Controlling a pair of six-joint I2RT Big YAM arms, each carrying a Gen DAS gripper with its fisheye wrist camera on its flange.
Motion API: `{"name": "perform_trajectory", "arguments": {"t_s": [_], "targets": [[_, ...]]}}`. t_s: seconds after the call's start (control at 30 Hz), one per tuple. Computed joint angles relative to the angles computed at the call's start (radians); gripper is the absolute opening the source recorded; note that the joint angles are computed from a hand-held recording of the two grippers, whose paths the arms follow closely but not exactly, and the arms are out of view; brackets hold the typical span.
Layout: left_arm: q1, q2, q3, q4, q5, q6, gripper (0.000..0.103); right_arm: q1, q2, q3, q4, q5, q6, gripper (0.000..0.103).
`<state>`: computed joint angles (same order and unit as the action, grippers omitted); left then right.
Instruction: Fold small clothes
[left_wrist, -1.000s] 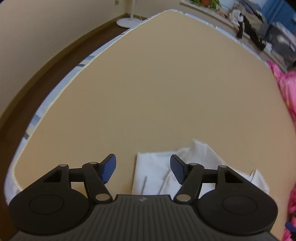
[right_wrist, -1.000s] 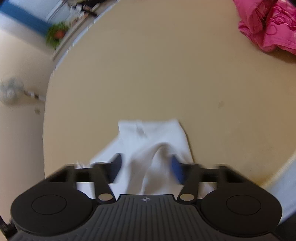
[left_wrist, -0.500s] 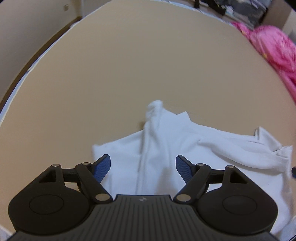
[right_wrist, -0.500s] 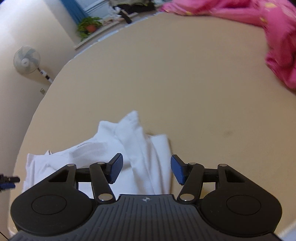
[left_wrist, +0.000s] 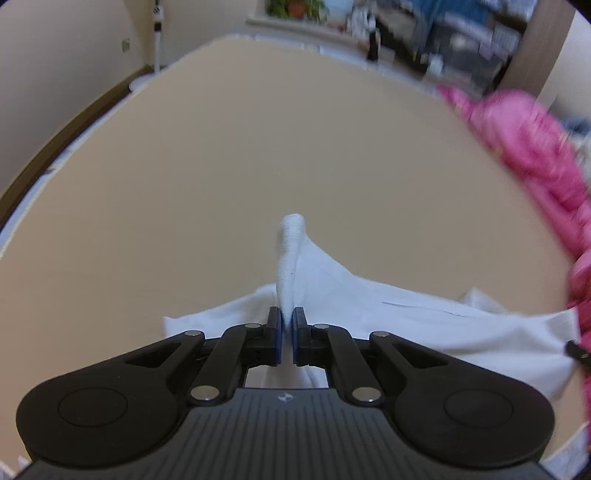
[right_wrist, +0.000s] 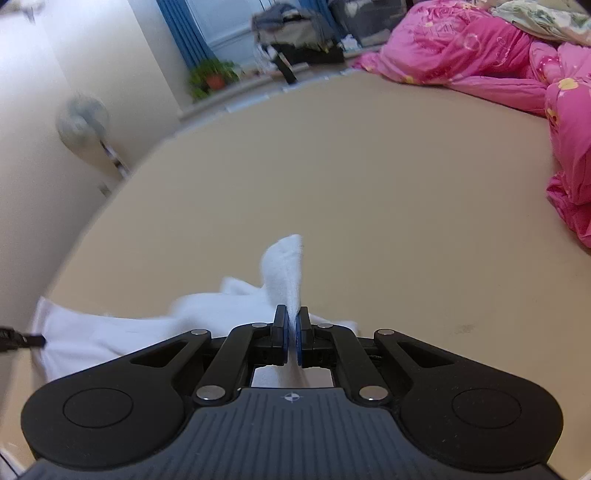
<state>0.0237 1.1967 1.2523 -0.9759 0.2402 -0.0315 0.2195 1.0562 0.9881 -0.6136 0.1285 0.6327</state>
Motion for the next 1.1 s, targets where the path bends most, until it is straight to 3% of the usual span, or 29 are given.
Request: {"name": "perform_trajectory", "arguments": {"t_s": [0.1, 0.17, 0.3, 0.4, 0.43, 0.5, 0.57, 0.63, 0.83, 1.03, 1.1], "targets": [[0.065, -0.055, 0.029, -0.012, 0.061, 0.005, 0.005, -0.028, -0.057, -0.015, 0.059, -0.065, 0.073, 0.003], [0.080, -0.037, 0.069, -0.023, 0.045, 0.006, 0.005, -0.054, -0.055, -0.007, 0.087, -0.095, 0.122, 0.003], [0.043, 0.117, 0.122, -0.066, -0.095, -0.020, 0.006, -0.074, 0.086, 0.070, 0.031, -0.048, 0.133, 0.003], [0.006, 0.232, 0.139, -0.111, -0.288, -0.089, 0.007, -0.036, 0.239, 0.149, -0.080, 0.053, 0.049, 0.005], [0.002, 0.256, 0.141, -0.130, -0.324, -0.101, 0.009, -0.028, 0.278, 0.168, -0.119, 0.067, 0.022, 0.010], [0.005, 0.255, 0.126, -0.141, -0.341, -0.111, 0.021, -0.019, 0.294, 0.155, -0.126, 0.096, 0.010, 0.022], [0.016, 0.206, 0.081, -0.113, -0.337, -0.095, 0.058, -0.018, 0.238, 0.102, -0.088, 0.118, 0.037, 0.033], [0.021, 0.136, 0.026, -0.079, -0.351, -0.061, 0.070, -0.027, 0.154, 0.037, -0.057, 0.094, 0.068, 0.036], [0.039, -0.107, -0.152, -0.115, -0.314, 0.064, 0.078, 0.039, -0.113, -0.136, -0.078, 0.061, 0.143, 0.050], [0.021, -0.302, -0.313, -0.175, -0.314, 0.113, 0.081, 0.275, -0.248, -0.198, -0.221, 0.223, 0.202, 0.067], [-0.016, -0.316, -0.325, -0.194, -0.311, 0.100, 0.081, 0.332, -0.264, -0.199, -0.265, 0.250, 0.211, 0.072]]}}
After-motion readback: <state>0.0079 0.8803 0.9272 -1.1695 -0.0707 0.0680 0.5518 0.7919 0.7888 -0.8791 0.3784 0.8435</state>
